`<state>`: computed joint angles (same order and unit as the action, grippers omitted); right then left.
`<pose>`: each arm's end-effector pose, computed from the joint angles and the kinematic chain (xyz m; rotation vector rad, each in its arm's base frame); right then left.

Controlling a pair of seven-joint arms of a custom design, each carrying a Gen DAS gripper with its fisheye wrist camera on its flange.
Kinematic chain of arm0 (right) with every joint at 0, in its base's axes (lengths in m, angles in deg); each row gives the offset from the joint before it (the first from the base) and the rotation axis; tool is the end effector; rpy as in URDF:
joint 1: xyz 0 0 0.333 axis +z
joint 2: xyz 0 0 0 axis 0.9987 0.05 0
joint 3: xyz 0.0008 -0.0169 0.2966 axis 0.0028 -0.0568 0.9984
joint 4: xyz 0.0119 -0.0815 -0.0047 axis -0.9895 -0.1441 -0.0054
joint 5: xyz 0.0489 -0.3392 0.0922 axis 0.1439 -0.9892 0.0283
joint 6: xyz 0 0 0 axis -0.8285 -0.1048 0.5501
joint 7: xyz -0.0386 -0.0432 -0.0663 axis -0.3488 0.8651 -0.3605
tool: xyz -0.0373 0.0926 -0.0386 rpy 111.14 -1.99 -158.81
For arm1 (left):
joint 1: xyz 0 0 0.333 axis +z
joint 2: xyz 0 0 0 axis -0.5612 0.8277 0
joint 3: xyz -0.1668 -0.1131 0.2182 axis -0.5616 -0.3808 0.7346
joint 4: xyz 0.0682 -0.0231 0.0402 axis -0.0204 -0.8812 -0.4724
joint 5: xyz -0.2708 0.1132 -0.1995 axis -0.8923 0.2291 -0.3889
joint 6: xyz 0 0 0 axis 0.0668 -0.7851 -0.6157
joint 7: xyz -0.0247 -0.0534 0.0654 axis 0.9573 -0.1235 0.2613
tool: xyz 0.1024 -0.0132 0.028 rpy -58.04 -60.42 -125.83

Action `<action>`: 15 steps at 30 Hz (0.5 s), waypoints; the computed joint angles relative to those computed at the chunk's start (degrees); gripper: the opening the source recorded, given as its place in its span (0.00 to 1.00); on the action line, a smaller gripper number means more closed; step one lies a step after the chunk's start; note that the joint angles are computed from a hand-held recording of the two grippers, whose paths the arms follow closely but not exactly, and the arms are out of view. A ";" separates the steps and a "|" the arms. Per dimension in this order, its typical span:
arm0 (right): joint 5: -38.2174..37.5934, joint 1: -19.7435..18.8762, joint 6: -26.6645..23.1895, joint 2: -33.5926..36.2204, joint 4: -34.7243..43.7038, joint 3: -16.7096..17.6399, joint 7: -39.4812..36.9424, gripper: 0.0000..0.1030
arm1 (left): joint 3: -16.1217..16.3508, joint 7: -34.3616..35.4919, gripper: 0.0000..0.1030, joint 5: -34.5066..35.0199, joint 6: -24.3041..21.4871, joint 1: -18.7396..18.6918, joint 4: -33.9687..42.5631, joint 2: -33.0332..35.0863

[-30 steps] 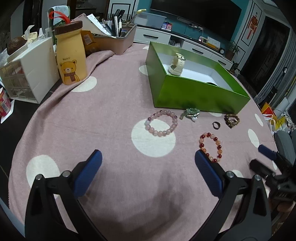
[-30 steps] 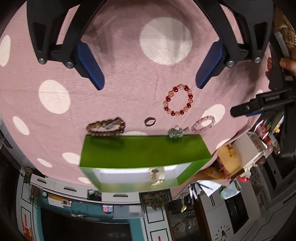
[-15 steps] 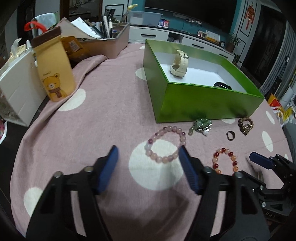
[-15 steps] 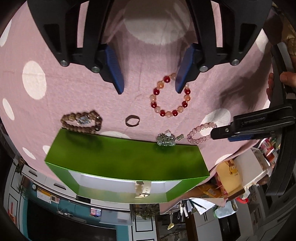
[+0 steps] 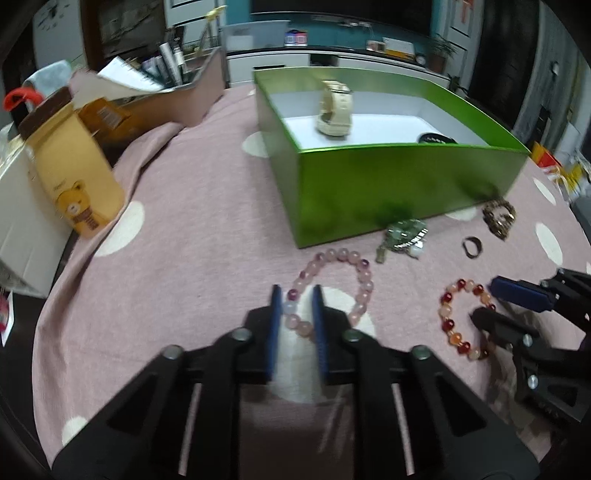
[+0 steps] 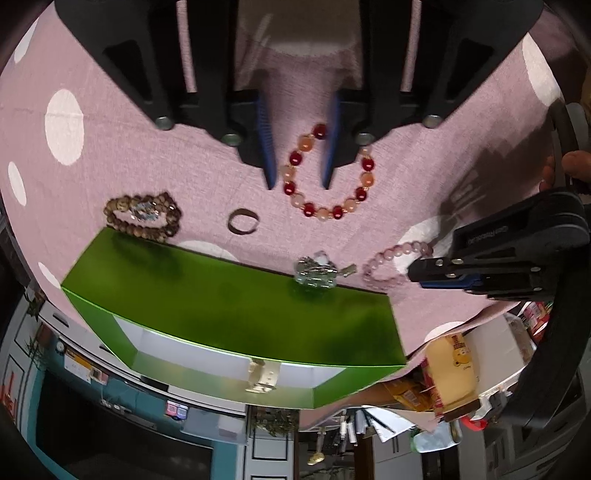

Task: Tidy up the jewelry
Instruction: 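Grasp the pink bead bracelet with the left gripper while the right gripper grasps the red-orange bead bracelet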

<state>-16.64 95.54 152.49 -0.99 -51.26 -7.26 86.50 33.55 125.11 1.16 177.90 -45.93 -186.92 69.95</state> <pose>0.4869 0.1186 0.3711 -1.8805 1.7743 -0.6458 0.6161 -0.2250 0.3609 -1.3167 2.3655 -0.7944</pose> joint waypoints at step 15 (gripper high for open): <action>-13.63 -4.16 4.89 -5.06 -1.41 0.76 13.25 0.07 | -7.95 9.67 0.08 -13.63 -2.03 6.25 -2.57 -3.03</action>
<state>-30.27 91.38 157.38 -6.05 -52.68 -6.49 99.75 25.60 134.78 -12.48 175.87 -39.69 -189.49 66.92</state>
